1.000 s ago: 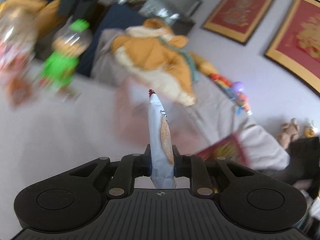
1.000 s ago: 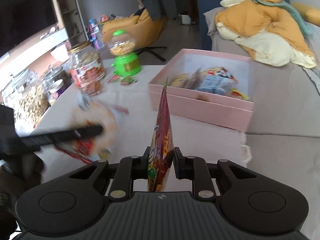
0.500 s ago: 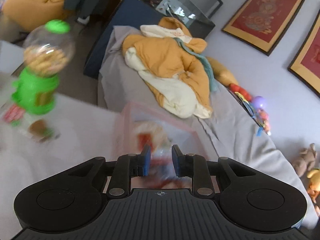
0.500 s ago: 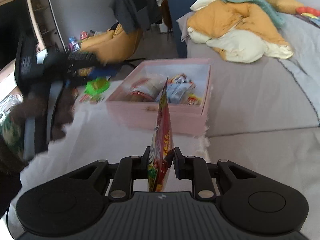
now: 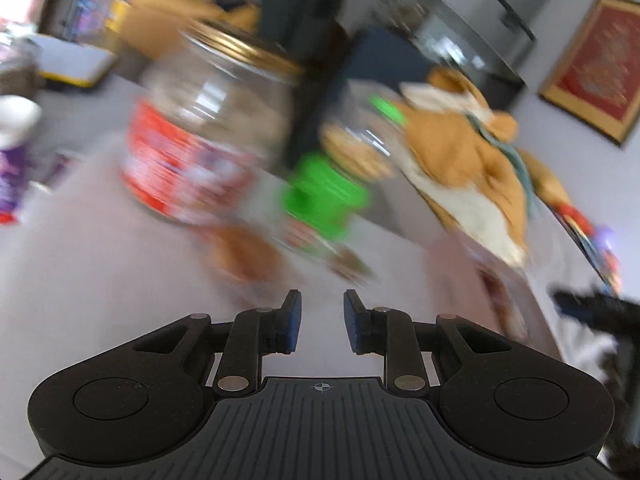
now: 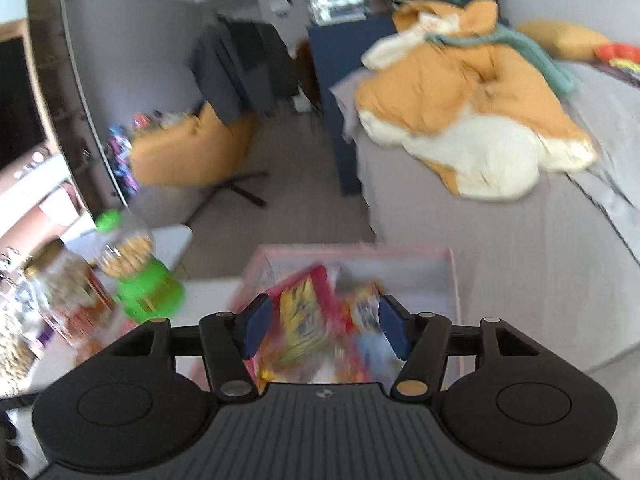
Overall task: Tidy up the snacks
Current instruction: 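Carry the cracker bag and red bag over the pink box and open both tools, then grasp the round cake pack with the left tool while the right tool reaches the cookie pack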
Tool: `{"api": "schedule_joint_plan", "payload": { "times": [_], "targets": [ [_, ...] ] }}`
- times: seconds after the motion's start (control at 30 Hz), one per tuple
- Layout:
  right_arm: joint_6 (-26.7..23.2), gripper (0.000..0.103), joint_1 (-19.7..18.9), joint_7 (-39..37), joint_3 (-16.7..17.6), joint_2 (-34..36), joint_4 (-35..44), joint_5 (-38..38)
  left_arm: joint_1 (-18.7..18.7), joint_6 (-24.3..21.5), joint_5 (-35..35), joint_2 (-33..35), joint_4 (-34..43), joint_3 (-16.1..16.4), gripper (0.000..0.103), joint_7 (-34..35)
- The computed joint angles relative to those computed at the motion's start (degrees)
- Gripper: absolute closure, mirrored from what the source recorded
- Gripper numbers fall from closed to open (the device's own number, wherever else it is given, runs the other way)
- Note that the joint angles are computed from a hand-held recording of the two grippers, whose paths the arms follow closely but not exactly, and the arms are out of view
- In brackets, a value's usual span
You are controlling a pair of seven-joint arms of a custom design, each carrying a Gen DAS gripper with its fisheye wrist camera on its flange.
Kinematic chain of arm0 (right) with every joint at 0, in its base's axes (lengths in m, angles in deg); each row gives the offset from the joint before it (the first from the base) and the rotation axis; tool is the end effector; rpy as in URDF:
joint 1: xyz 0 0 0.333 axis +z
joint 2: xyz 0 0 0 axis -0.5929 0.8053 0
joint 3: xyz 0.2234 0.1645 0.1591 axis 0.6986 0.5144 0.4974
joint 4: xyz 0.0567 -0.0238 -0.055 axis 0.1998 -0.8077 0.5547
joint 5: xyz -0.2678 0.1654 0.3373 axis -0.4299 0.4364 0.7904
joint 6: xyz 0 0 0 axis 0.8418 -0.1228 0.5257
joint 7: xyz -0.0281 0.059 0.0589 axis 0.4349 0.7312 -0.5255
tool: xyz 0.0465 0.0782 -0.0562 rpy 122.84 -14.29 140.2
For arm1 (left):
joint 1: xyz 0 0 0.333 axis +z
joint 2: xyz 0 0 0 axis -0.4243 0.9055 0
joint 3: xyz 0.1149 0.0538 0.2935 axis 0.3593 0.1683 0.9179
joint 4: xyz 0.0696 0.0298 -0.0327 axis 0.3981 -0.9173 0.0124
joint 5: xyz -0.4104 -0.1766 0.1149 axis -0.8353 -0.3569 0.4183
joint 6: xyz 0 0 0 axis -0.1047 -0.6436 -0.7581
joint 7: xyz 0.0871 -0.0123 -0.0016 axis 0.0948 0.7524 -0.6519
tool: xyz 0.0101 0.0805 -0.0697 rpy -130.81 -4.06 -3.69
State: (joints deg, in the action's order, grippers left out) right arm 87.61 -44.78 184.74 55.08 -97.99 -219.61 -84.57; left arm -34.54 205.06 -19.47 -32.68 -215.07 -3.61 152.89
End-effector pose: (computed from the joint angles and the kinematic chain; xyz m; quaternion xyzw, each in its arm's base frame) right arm 0.4588 0.0876 0.5368 -0.4537 0.7626 -0.3249 0.3271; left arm 0.5823 -0.1247 0.4730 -0.5573 0.6650 -0.4949 0.0476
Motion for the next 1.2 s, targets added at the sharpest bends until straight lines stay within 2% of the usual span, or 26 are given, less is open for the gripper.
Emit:
{"api": "schedule_joint_plan", "payload": {
  "times": [0.1, 0.2, 0.23, 0.27, 0.33, 0.37, 0.4, 0.43, 0.47, 0.5, 0.57, 0.6, 0.63, 0.73, 0.8, 0.83, 0.87, 0.9, 0.97, 1.0, 1.07, 1.2],
  "targets": [
    [-3.2, 0.043, -0.5, 2.9, 2.7, -0.9, 0.2, -0.9, 0.3, 4.8, -6.2, 1.5, 0.9, 0.3, 0.077, 2.5],
    [-5.6, 0.041, 1.7, 2.3, 3.7, 1.8, 4.2, -2.1, 1.4, 4.6, -12.4, 2.2, 1.3, 0.6, 0.077, 5.8],
    [-6.3, 0.036, 2.9, 1.5, 3.9, 4.3, 6.6, -2.4, 1.8, 5.0, -13.1, 2.2, 1.1, 0.3, 0.076, 7.3],
    [-6.3, 0.032, 4.1, 0.2, 3.3, 6.9, 9.1, -2.7, 2.1, 5.6, -12.7, 2.2, 1.0, 0.1, 0.076, 8.1],
    [-6.2, 0.017, 8.1, -3.5, 1.7, 14.1, 15.0, -1.9, 2.4, 8.4, -13.4, 2.1, 0.8, -0.4, 0.077, 9.3],
    [-5.2, 0.017, 11.6, -8.0, -0.7, 18.2, 17.7, 1.0, 2.7, 9.0, -15.0, 2.1, 0.8, -0.3, 0.077, 10.5],
    [-3.9, 0.017, 14.8, -12.6, -2.7, 22.9, 21.0, 4.1, 3.1, 8.4, -15.8, 2.0, 0.8, 0.0, 0.077, 10.7],
    [-3.7, 0.017, 15.9, -13.1, -3.1, 26.7, 24.0, 3.6, 3.7, 6.8, -15.7, 2.1, 0.7, 0.4, 0.077, 9.9],
    [-4.2, 0.017, 15.6, -10.2, -2.0, 30.5, 27.3, -0.7, 4.2, 5.3, -15.3, 2.2, 0.7, 0.7, 0.077, 8.8],
    [-5.6, 0.017, 15.3, -5.4, -0.8, 34.8, 31.3, -8.3, 4.6, 3.7, -14.7, 2.4, 0.8, 1.0, 0.077, 7.8],
    [-8.8, 0.017, 16.7, 1.0, -1.3, 40.7, 36.7, -18.3, 5.3, 1.1, -11.8, 3.3, 1.2, 1.0, 0.076, 4.5],
    [-10.2, 0.017, 17.7, 2.5, -2.0, 43.6, 39.4, -20.6, 5.7, -0.6, -9.9, 3.8, 1.5, 1.1, 0.076, 2.4],
    [-10.8, 0.017, 18.4, 2.5, -2.7, 45.6, 41.3, -20.3, 6.0, -2.1, -8.5, 4.1, 1.8, 1.1, 0.077, 0.9],
    [-8.4, 0.014, 17.6, -4.5, -2.8, 50.3, 44.7, -9.0, 6.6, -4.6, -7.7, 4.1, 1.5, 1.1, 0.077, 0.9],
    [-8.7, 0.014, 19.8, -3.7, -5.1, 51.3, 45.8, -9.9, 6.7, -4.7, -7.9, 4.1, 1.4, 0.9, 0.076, 1.7],
    [-9.5, 0.014, 20.0, -6.5, -4.9, 51.8, 46.5, -7.4, 6.7, -4.5, -8.0, 4.0, 1.3, 0.8, 0.076, 1.9],
    [-11.0, 0.015, 20.8, -7.4, -5.4, 52.0, 47.0, -6.9, 6.7, -4.4, -8.3, 4.0, 1.3, 0.8, 0.077, 2.2],
    [-12.2, 0.021, 22.2, -7.0, -6.3, 51.7, 46.7, -8.4, 6.7, -4.4, -9.0, 4.0, 1.2, 0.8, 0.077, 2.8],
    [-10.9, 0.041, 23.4, -9.1, -7.1, 49.3, 43.9, -7.7, 6.7, -5.0, -10.4, 4.0, 1.2, 0.8, 0.077, 4.4],
    [-10.0, 0.056, 23.7, -10.9, -7.2, 48.0, 42.3, -6.0, 6.7, -5.5, -10.7, 3.8, 1.2, 0.8, 0.077, 5.0],
    [-9.2, 0.059, 24.4, -15.0, -7.4, 45.3, 39.0, -1.9, 6.3, -5.5, -11.2, 3.7, 1.5, 0.4, 0.077, 7.3],
    [-6.6, 0.060, 27.2, -18.3, -8.9, 39.9, 31.9, -0.6, 4.0, 2.7, -11.2, 2.9, 2.4, -1.9, 0.076, 15.3]
  ]
}}
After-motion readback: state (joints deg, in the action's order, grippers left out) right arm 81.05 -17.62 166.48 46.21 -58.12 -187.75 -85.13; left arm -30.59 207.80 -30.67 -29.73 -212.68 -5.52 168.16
